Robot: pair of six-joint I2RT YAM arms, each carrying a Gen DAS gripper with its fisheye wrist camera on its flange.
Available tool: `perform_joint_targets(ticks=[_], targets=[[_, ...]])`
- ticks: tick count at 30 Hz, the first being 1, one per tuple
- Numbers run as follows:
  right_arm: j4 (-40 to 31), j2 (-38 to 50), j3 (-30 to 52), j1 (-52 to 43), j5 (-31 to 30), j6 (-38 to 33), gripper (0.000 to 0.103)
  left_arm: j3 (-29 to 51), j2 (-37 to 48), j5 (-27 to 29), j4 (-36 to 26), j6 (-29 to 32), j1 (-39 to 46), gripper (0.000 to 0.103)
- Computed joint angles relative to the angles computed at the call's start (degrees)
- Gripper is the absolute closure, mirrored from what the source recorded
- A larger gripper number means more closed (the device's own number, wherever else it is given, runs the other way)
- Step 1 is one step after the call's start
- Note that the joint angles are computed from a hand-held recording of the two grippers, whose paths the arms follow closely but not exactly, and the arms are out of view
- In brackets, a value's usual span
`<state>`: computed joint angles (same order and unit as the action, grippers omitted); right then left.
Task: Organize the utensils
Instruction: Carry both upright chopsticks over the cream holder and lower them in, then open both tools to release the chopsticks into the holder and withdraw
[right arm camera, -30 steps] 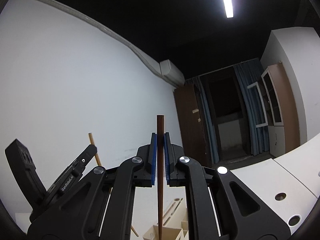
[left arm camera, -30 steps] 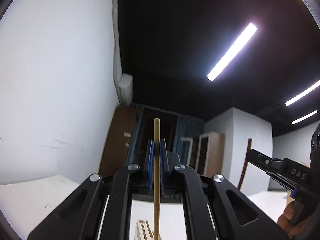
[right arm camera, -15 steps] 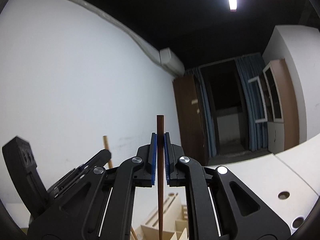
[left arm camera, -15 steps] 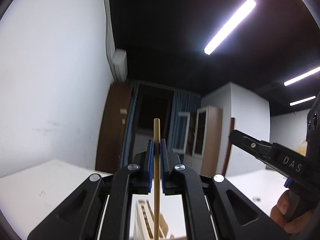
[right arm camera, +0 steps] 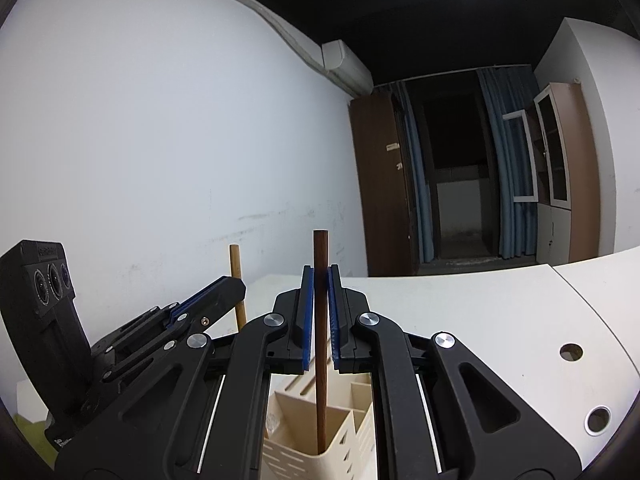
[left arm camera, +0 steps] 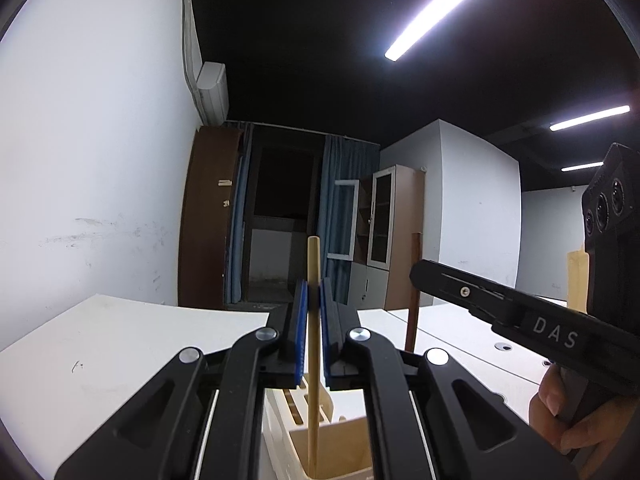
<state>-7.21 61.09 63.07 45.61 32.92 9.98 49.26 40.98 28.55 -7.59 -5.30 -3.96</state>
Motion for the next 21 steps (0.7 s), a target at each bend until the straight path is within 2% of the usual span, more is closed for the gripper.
perform_joint_targets(ticks=[13,20,21], targets=[[-6.2,0.9,1.23,2.15,1.35,1.07,0.096,0.38,1.49,10.68,-3.39,1.22,7.17,0.097],[-8.41,-0.11,1.74,2.15,1.71,2.23,0.093,-0.46,1.25,13.02,-5.43,2.4,9.16,0.096],[-7.84,-0.79,0.32,3.55,3.24,2.59,0.093,0.19,1.66,13.09,-6.05,2.55,9.31,0.095]])
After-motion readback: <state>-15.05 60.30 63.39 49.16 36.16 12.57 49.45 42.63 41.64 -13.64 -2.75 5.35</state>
